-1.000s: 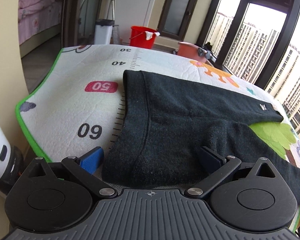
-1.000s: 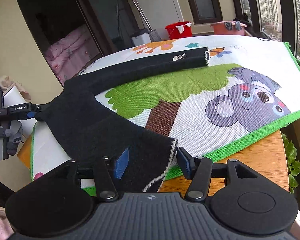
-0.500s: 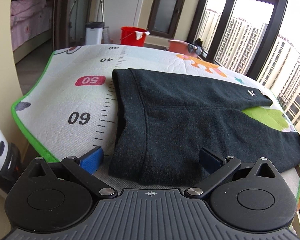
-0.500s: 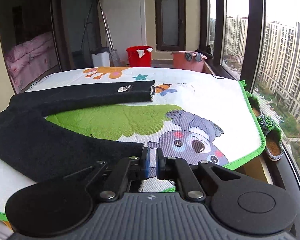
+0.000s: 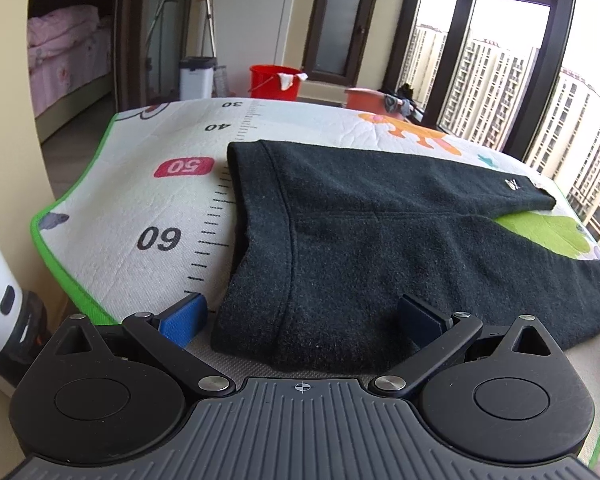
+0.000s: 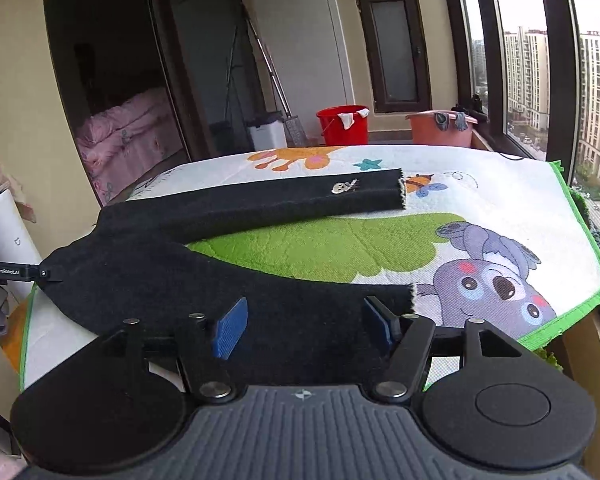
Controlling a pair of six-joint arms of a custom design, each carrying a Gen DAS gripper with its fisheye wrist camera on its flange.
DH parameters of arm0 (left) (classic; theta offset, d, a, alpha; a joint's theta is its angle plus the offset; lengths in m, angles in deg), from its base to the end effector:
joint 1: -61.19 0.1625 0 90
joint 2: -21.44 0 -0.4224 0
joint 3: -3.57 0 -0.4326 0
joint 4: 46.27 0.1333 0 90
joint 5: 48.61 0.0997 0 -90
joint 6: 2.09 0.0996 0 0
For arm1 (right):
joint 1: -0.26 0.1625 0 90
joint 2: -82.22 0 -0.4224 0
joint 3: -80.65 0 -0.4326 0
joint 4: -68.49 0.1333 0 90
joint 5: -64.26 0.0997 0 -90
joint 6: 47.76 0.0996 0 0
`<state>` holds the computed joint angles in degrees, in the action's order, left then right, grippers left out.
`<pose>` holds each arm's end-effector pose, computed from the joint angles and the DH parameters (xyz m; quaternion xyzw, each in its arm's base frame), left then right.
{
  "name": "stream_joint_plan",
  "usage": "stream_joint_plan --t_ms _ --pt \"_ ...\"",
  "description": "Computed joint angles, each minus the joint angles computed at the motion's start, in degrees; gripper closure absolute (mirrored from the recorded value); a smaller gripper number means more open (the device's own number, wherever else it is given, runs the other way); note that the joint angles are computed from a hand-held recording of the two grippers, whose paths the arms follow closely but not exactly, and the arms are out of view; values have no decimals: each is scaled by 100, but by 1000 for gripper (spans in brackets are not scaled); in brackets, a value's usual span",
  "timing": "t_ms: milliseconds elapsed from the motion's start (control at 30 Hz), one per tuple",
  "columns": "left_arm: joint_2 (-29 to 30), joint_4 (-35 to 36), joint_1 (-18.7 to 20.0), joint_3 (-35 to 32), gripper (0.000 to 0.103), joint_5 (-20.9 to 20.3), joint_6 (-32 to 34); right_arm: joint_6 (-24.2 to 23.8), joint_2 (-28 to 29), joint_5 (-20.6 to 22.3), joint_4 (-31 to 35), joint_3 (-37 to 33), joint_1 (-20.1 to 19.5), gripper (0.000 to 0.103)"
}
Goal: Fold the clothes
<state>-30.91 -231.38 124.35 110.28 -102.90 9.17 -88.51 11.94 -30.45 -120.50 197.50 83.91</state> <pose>-0.1174 -0.6561 0.1492 0.1903 0.8783 -0.3673 0.2399 0.0603 -0.5897 0.2644 0.2477 -0.8617 0.3898 0.2101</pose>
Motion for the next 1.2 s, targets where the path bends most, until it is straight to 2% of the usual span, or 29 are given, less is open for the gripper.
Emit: stream_joint_plan --t_ms 100,167,200,233,333,400,433,533,633,667,700,767,900,1000,1067,1133,1200 --pt "-96 -109 41 109 0 -254 -10 -270 243 28 331 -148 221 36" --pt "-154 -216 49 188 0 -350 129 -668 476 19 536 -307 405 48" --pt "-180 -276 44 230 0 -365 246 -934 604 31 650 -398 507 58" --pt "-207 -379 29 284 0 -361 429 -1192 745 68 812 -497 646 60" --pt "-282 -727 -34 440 0 -315 1220 -1578 1075 247 1254 -779 876 58" --pt "-354 -865 -75 527 0 -278 1767 -1782 1332 310 1556 -1003 1013 47" --pt "-391 -916 -92 562 0 -257 2020 -1860 1468 310 1671 -1109 1077 46" --pt "-488 -1050 -114 637 0 -255 2802 -2009 1795 275 1926 -1356 1225 46" --pt "-534 -1255 -49 703 0 -583 3628 -2511 2127 209 1718 -1473 1313 46" --pt "-540 -1334 -22 725 0 -719 3872 -2610 2208 158 1576 -1490 1334 50" --pt "-516 -1438 1 737 0 -832 4095 -2639 2258 139 1439 -1512 1345 66" --pt "-403 -1597 23 696 0 -929 4517 -2502 2315 145 1357 -1619 1358 85" --pt "-16 -1810 16 421 0 -885 5448 -2084 2082 357 1821 -1768 1281 87" --pt "380 -1739 4 16 0 -687 6168 -1984 1990 370 1949 -1827 1248 89" --pt "591 -1641 40 -239 0 -723 6522 -1902 1943 381 2036 -1867 1216 89" --pt "759 -1601 59 -469 0 -756 6595 -1819 1937 383 2092 -1914 1183 89" --pt "835 -1367 73 -677 3 -788 6252 -1649 1899 448 2204 -1932 1128 89"
